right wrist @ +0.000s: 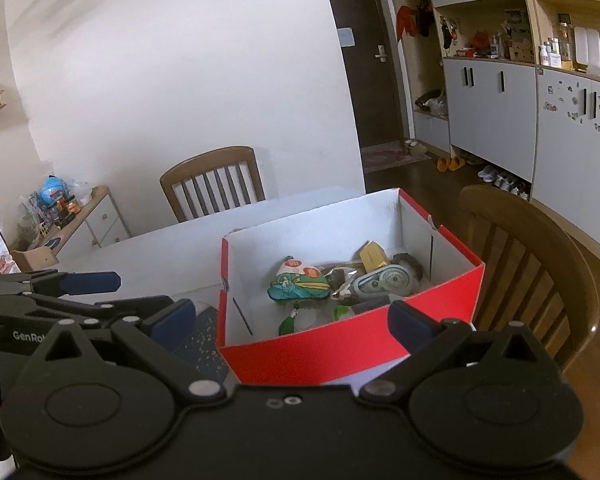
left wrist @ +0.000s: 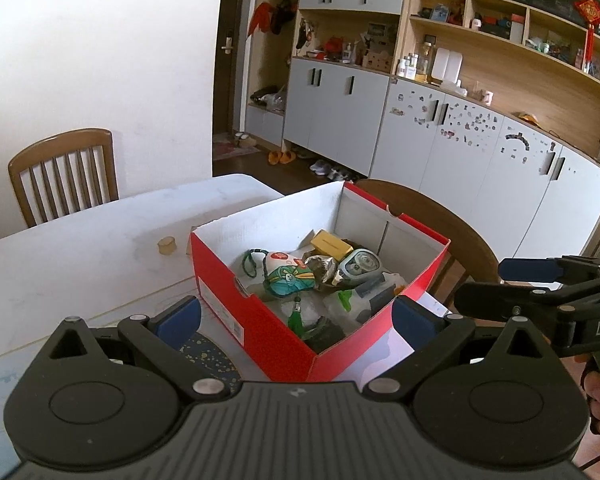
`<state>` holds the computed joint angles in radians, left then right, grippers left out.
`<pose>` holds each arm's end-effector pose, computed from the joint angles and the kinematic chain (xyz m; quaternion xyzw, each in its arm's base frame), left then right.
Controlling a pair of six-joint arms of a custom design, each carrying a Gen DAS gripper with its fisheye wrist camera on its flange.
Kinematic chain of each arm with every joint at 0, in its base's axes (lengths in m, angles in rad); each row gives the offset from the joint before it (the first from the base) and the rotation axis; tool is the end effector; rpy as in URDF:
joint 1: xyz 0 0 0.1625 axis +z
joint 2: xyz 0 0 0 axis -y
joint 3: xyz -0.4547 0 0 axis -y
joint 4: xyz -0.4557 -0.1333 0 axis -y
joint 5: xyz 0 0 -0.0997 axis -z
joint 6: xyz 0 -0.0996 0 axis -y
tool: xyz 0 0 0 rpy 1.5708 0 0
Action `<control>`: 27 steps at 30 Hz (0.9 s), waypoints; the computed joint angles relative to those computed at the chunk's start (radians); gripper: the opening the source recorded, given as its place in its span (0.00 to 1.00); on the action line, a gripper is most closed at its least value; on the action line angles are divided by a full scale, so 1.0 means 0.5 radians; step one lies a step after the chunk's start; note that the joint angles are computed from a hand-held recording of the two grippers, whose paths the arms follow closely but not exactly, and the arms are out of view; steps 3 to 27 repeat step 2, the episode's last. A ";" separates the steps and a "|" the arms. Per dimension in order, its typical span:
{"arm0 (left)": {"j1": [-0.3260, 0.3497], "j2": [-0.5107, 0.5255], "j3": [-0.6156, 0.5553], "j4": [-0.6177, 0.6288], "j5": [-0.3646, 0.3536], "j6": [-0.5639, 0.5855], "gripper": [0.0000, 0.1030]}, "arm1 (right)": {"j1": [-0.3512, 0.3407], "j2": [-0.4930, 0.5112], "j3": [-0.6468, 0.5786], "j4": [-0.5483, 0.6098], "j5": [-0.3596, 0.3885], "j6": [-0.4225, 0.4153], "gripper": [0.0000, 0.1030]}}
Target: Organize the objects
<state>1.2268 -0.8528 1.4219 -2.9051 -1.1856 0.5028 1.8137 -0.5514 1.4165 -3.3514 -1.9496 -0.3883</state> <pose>-0.1154 -0.8285 0.2619 0.3090 0.8595 -0.3512 0.2061 0.2901 -0.7698 0.0765 0.1944 -0.8633 0.4206 0.2000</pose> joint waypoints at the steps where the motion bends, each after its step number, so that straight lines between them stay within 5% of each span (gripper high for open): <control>1: 0.002 -0.001 0.000 -0.001 -0.003 -0.001 0.99 | 0.001 0.001 -0.002 0.003 -0.003 0.003 0.99; 27: 0.003 -0.005 0.001 0.005 -0.009 -0.006 0.99 | 0.002 0.002 -0.006 0.009 -0.006 0.004 0.99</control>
